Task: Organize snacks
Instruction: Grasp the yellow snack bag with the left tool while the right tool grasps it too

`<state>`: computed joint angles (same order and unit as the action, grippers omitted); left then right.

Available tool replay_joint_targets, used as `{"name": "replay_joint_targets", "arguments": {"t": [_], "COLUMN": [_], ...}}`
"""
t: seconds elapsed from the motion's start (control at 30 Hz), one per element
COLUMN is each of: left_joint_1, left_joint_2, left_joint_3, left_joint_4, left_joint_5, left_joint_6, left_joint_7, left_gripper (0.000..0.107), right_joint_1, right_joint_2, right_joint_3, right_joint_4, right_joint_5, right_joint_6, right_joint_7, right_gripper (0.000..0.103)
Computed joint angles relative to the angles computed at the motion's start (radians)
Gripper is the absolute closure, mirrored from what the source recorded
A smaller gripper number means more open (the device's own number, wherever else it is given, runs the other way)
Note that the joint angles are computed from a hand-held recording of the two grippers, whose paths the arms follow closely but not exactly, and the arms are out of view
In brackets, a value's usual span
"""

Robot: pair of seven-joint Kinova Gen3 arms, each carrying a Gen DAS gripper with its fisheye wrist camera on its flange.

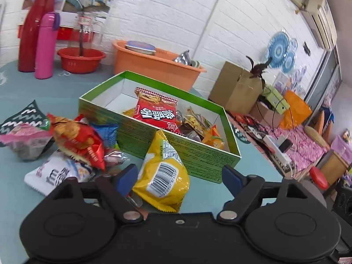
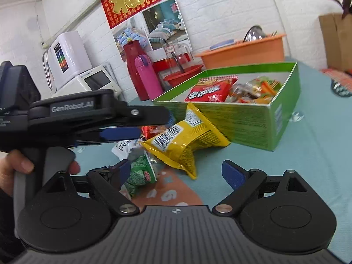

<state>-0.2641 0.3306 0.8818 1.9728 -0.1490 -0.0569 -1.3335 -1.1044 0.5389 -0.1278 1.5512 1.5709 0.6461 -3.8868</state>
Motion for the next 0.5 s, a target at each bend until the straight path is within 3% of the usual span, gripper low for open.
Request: {"name": "replay_joint_targets", "arguments": {"t": [0.03,0.3,0.4,0.43,0.47,0.5], "left_joint_1": [0.03,0.134,0.21,0.207,0.185,0.161], "left_joint_2": [0.006,0.086,0.097,0.101,0.104,0.105], "left_joint_3": [-0.029,-0.116,-0.201,-0.197,-0.175,-0.149], "left_joint_4": [-0.022,-0.164,-0.203,-0.204,-0.2,-0.193], "left_joint_5": [-0.003,0.036,0.032,0.049,0.083,0.1], "left_joint_6": [0.024,0.177,0.219,0.222,0.223,0.224], "left_joint_7": [-0.007,-0.142,-0.143,-0.165,-0.2,-0.222], "left_gripper": [0.024,0.03,0.045,0.049,0.048,0.048], "right_joint_1": [0.012,0.071,0.071,0.065,0.075,0.07], "right_joint_2": [0.007,0.062,0.083,0.083,0.079,0.073], "right_joint_3": [0.0,0.027,0.057,0.074,0.072,0.081], "right_joint_4": [-0.008,-0.081,-0.102,-0.097,-0.088,-0.078], "right_joint_5": [0.005,-0.051,-0.084,-0.064,-0.05,-0.039], "right_joint_6": [-0.019,-0.145,-0.191,-0.211,-0.24,-0.252], "right_joint_7": [-0.015,-0.048,-0.039,-0.061,-0.081,-0.11], "right_gripper": [0.0,0.0,0.0,0.011,0.031,0.032]}}
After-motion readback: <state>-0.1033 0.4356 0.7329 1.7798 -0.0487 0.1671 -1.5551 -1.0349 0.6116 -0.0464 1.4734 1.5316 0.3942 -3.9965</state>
